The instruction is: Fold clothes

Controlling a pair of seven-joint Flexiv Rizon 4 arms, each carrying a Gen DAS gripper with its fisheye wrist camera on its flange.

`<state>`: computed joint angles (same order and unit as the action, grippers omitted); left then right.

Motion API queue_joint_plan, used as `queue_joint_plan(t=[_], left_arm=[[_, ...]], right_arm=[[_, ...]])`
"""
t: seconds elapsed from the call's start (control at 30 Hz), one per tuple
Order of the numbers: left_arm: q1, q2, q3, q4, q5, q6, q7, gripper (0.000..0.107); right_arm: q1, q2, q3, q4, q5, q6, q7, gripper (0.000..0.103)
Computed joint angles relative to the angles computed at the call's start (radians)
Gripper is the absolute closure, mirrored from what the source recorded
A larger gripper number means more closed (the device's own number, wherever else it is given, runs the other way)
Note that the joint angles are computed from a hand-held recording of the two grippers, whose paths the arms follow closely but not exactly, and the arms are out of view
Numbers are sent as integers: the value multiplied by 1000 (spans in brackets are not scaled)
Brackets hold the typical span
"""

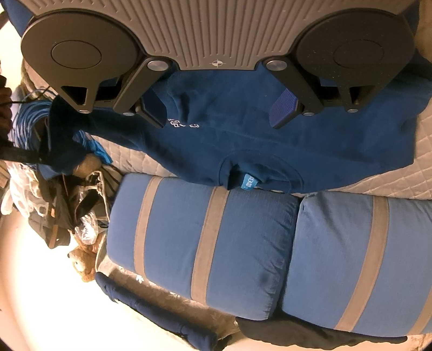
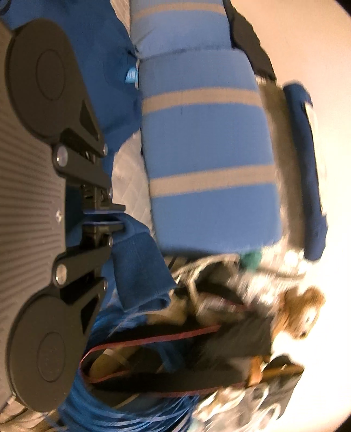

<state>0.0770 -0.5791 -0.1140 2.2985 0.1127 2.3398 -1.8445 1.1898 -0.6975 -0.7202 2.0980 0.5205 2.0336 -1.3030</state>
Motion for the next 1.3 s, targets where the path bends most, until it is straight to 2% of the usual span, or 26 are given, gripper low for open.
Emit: queue_joint_plan(t=[0.2,0.27,0.37,0.4,0.43,0.47,0.5,0.57,0.67,0.7,0.87,1.07,1.23,1.3], left_arm=[[-2,0,1,-1,-3,-6,0,23],[-1,1,0,-1,-4,-11,1,23],[3,5,-2,1,0,-15,-1,23],[5,6,-3,2,2,-16,-2,23],[6,6,-4,2,4,-16,-3,23],[8,6,-5,2,5,-16,-5,23],[10,6,-6,2,7,-16,-7,23],[13,4,-7,1,12,-13,-10,23],[15,1,-8,-1,20,-4,-12,23],[17,-1,-8,-1,23,-1,-13,23],[16,-1,-7,0,22,2,-16,23],[15,1,-6,-1,19,-9,-15,23],[14,4,-6,-2,13,-20,-14,23],[15,4,-6,-1,12,-23,-14,23]], right_arm=[[51,-60,-1,-102,-50,1,-51,98],[50,-75,34,-135,-91,-11,-85,98],[-17,-65,157,-161,-247,-79,-163,93],[-32,-68,185,-162,-286,-91,-185,84],[-46,-71,211,-164,-323,-107,-206,80],[-57,-69,231,-164,-356,-127,-222,68],[-56,-72,233,-160,-374,-134,-231,61],[-29,-79,205,-146,-390,-141,-248,53],[-12,-74,182,-120,-410,-136,-278,32],[-13,-71,179,-113,-415,-133,-291,30],[-21,-59,181,-90,-429,-133,-354,31],[-26,-96,169,-123,-446,-153,-388,34],[-18,-154,146,-181,-449,-183,-358,40],[1,-184,114,-204,-436,-199,-319,43]])
